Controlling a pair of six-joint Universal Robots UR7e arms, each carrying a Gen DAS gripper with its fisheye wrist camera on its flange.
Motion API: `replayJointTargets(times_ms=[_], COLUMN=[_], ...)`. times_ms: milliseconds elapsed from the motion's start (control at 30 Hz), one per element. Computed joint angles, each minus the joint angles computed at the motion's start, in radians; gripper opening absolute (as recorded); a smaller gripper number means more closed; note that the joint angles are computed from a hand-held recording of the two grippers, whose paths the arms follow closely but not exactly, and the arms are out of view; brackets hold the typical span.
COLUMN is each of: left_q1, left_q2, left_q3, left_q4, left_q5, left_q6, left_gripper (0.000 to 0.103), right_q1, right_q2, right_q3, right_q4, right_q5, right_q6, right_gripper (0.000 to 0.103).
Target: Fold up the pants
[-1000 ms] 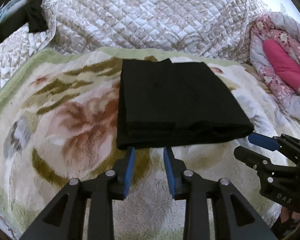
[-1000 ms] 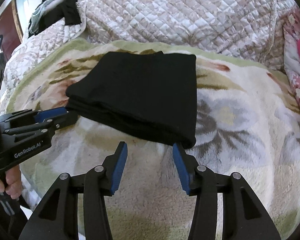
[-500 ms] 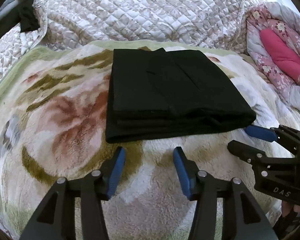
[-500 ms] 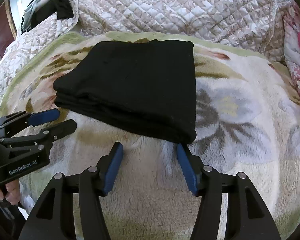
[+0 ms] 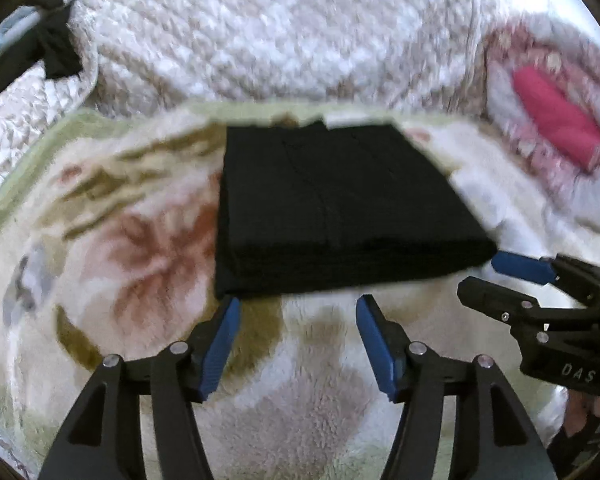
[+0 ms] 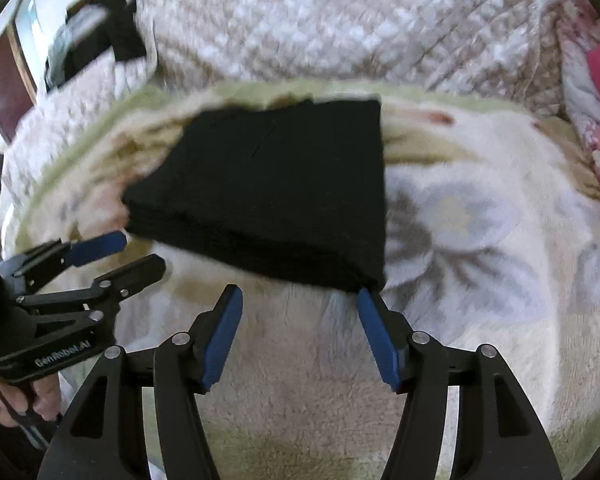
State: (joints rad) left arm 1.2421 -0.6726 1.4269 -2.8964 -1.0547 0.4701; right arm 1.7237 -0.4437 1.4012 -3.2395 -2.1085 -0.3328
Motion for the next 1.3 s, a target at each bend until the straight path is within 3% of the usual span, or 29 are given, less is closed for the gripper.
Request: replayJointTargets(times_ms=[133,200,300,400,600,767,1300], left_q1=[-0.002,-0.003,0.002,0.001,-0.001,0.005,-0.002], left_q2=[-0.005,0.014,0.061,0.086,0.09,0.101,0.049], left_q3=[0.002,-0.031,-0.1,-0.107,-0.082,-0.093,-0.073], left_q4=[-0.08,-0.074,-0.022,-0.051,-0.11,-0.122,-0.065], left_q5=[-0.074,-0.081,-0.071,-0.006,0.011,0.0,-0.023], left_q6=[0.039,0.036,0.029,0.092,0.15,0.163,0.065], left_gripper=[0.062,0.061,0.055,0.05,0.05,0.05,0.052], right_q1=[0.007,0.004,-0.003,-0.004,-0.019,-0.012,-0.001], right_q2=[0.014,0.03,0.062,0.084,0.064,0.075,0.048], right_q3=[-0.015,-0.053,-0.114,-0.136,-0.096,-0.099,-0.046], right_q4=[-0.091,-0.075,-0.015,0.011,-0.017,-0.051,-0.124], right_q5=[-0.018,-0.032,-0.046,-0.065,-0.019,-0.032,-0.029], right_q6=[-0.037,-0.033,-0.033,-0.062,-0.051,-0.106,-0.116], right_gripper=[0.038,0.029,0.024,0.024,0.024,0.024,0.024])
